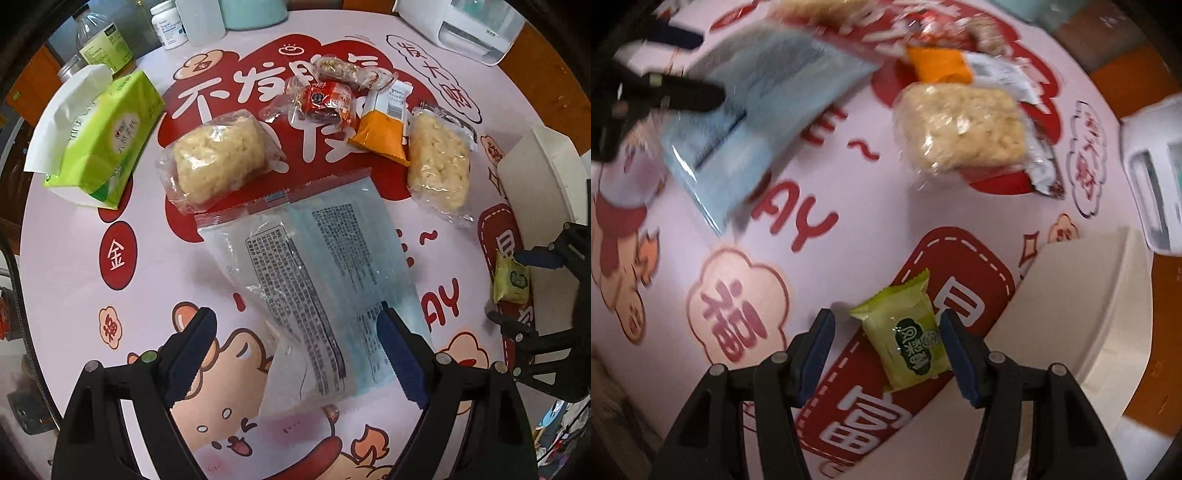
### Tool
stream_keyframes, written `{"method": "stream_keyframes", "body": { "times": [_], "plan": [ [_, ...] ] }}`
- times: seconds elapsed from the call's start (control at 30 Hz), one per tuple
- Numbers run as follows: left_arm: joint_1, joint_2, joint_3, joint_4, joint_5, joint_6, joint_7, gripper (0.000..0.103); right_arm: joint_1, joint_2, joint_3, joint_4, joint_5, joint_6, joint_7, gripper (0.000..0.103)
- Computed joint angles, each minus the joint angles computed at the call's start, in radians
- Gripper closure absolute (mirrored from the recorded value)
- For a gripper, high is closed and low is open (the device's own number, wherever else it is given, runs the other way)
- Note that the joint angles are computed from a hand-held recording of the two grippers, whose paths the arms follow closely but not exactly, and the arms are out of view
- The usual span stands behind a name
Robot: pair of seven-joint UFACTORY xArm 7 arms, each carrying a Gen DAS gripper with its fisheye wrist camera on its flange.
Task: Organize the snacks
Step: 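Grasp the green pastry packet with the right tool while the left tool grasps the clear printed bag, then lift both held snacks and carry them toward the white tray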
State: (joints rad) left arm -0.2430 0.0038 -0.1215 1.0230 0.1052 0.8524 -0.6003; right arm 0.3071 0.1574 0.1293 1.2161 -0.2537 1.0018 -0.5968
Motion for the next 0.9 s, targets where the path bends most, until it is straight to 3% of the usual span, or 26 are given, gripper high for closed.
{"method": "stream_keyframes", "body": {
  "times": [0.13, 0.2, 0.27, 0.33, 0.4, 0.47, 0.67, 0.9],
  "plan": [
    [0.003, 0.031, 0.004, 0.020, -0.033, 0.005, 0.027, 0.016, 0.002, 0.078, -0.001, 0.115, 0.026, 0.125, -0.039, 0.044],
    [0.002, 0.056, 0.003, 0.037, -0.059, 0.016, 0.047, 0.022, 0.006, 0.129, -0.004, 0.192, 0.037, 0.202, -0.047, 0.045],
    [0.010, 0.053, 0.005, 0.027, -0.138, -0.017, 0.096, 0.036, 0.013, 0.164, -0.007, 0.244, 0.040, 0.260, -0.049, 0.048],
    [0.009, 0.053, 0.008, 0.031, -0.134, -0.015, 0.078, 0.044, 0.016, 0.185, -0.007, 0.276, 0.048, 0.291, -0.065, 0.058],
    [0.010, 0.034, 0.010, 0.019, -0.131, -0.029, 0.059, 0.061, 0.019, 0.181, -0.006, 0.271, 0.052, 0.280, -0.071, 0.065],
    [0.014, 0.013, 0.012, 0.008, -0.140, -0.033, 0.050, 0.082, 0.015, 0.175, -0.004, 0.266, 0.086, 0.278, -0.061, 0.065],
    [0.010, -0.043, 0.002, -0.041, -0.141, -0.039, 0.037, 0.093, 0.000, 0.074, 0.006, 0.159, 0.180, 0.220, -0.020, 0.066],
    [-0.014, -0.184, -0.031, -0.124, -0.081, -0.060, 0.001, 0.095, -0.048, -0.126, -0.002, 0.002, 0.350, 0.140, 0.017, 0.065]
  ]
}}
